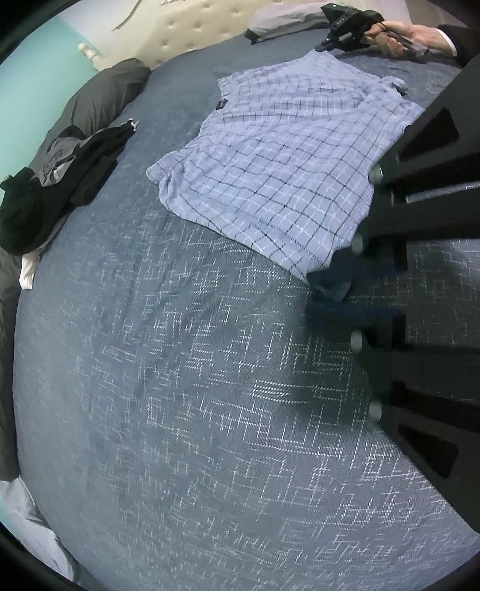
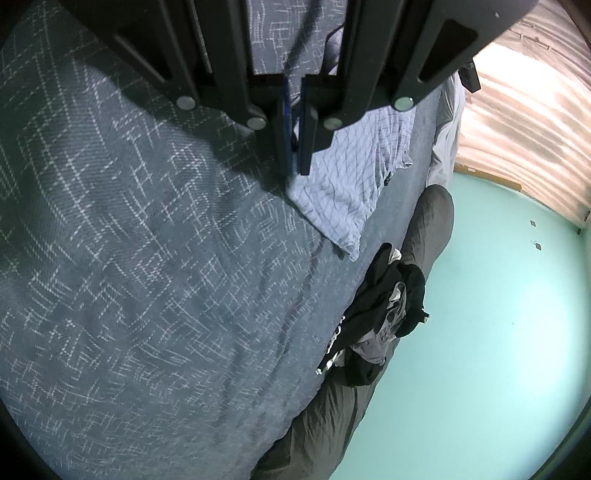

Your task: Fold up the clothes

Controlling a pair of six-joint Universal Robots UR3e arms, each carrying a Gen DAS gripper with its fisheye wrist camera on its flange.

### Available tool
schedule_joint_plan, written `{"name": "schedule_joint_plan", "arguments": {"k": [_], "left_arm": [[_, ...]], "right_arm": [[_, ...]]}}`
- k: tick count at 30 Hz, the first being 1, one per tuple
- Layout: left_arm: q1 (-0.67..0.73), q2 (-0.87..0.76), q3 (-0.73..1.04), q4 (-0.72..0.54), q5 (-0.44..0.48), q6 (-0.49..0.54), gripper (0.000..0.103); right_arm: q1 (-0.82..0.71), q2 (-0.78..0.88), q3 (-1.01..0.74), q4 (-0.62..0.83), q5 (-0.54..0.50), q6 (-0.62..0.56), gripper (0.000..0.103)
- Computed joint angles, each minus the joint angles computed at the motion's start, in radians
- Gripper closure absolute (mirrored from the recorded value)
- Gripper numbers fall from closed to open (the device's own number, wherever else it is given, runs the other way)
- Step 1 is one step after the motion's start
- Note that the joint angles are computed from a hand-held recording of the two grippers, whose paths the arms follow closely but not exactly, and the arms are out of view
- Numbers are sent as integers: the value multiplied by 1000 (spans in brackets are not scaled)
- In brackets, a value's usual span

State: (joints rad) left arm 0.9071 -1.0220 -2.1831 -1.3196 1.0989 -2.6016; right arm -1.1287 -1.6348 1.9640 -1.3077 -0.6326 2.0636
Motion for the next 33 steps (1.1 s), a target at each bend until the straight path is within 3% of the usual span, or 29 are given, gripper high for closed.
{"name": "schedule_joint_plan", "arguments": {"k": [11, 17, 24, 33], "left_arm": [[-46, 77, 51, -65, -33, -25, 100], [-153, 77, 150, -99, -47, -100, 100], [-450, -62, 299, 24, 14, -325, 100], [-991, -506, 699, 194, 206, -653, 100]], "right_arm": [[7, 11, -10, 0, 4, 10, 100], [7, 19, -17, 6, 5, 10, 100], [0, 16, -21, 28, -1, -2, 100], [-17, 43, -54, 102, -3, -35, 100]]}}
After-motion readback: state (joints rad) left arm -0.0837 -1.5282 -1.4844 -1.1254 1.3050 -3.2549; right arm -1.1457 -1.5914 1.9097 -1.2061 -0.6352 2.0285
